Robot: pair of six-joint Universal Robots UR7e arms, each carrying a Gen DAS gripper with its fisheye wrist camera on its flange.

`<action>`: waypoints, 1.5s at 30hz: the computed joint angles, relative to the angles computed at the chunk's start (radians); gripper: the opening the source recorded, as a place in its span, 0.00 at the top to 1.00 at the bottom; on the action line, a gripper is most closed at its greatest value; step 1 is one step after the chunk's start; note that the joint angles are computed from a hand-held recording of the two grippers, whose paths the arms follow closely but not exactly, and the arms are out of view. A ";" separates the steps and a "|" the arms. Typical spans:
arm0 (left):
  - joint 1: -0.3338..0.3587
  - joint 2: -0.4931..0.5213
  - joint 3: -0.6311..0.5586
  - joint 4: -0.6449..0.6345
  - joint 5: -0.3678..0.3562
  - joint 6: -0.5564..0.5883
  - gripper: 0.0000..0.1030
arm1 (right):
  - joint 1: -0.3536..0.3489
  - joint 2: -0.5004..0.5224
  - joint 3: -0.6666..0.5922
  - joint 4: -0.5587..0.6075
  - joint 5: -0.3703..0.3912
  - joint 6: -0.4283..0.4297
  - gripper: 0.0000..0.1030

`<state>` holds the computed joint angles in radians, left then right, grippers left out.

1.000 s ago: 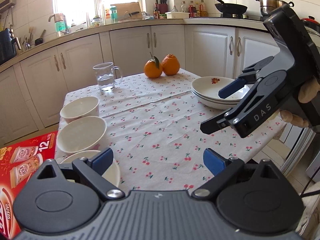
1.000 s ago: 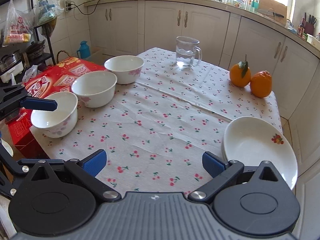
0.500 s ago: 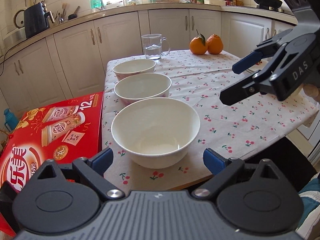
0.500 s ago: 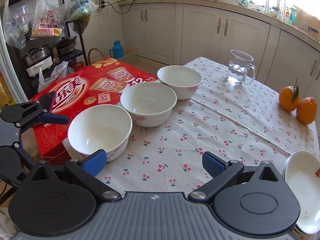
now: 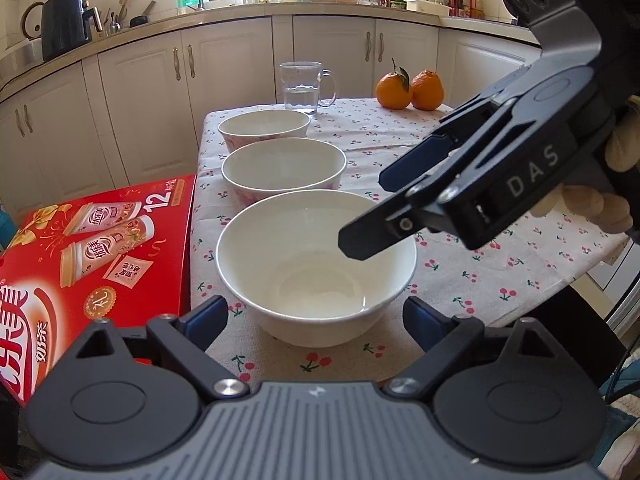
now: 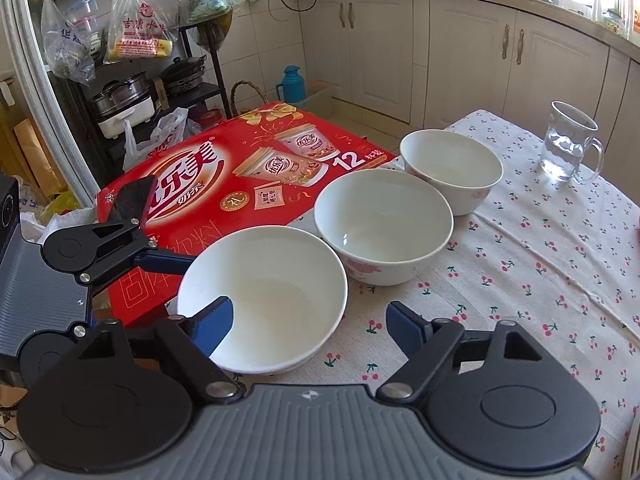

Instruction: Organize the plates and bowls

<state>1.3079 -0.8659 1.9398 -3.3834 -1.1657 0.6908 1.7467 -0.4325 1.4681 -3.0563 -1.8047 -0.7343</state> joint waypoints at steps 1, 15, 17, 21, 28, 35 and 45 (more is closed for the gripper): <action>0.002 -0.001 -0.001 0.007 -0.003 -0.001 0.13 | -0.001 0.005 -0.009 0.009 0.000 0.003 0.18; 0.009 0.000 -0.020 0.038 -0.011 0.003 0.18 | -0.015 0.029 -0.068 0.117 0.031 0.031 0.37; 0.008 0.000 -0.019 0.037 -0.012 0.006 0.19 | -0.017 0.027 -0.067 0.121 0.040 0.030 0.38; 0.008 0.000 -0.019 0.034 -0.014 0.016 0.19 | -0.021 0.024 -0.065 0.124 0.058 0.033 0.38; 0.005 -0.008 -0.018 0.055 -0.014 0.021 0.19 | -0.023 0.019 -0.057 0.117 0.067 0.040 0.37; -0.009 -0.013 -0.022 0.085 -0.028 0.043 0.19 | -0.027 -0.007 -0.012 0.074 0.066 0.049 0.37; -0.035 0.023 -0.056 0.141 -0.082 0.069 0.19 | -0.050 -0.075 0.092 -0.037 0.039 0.062 0.37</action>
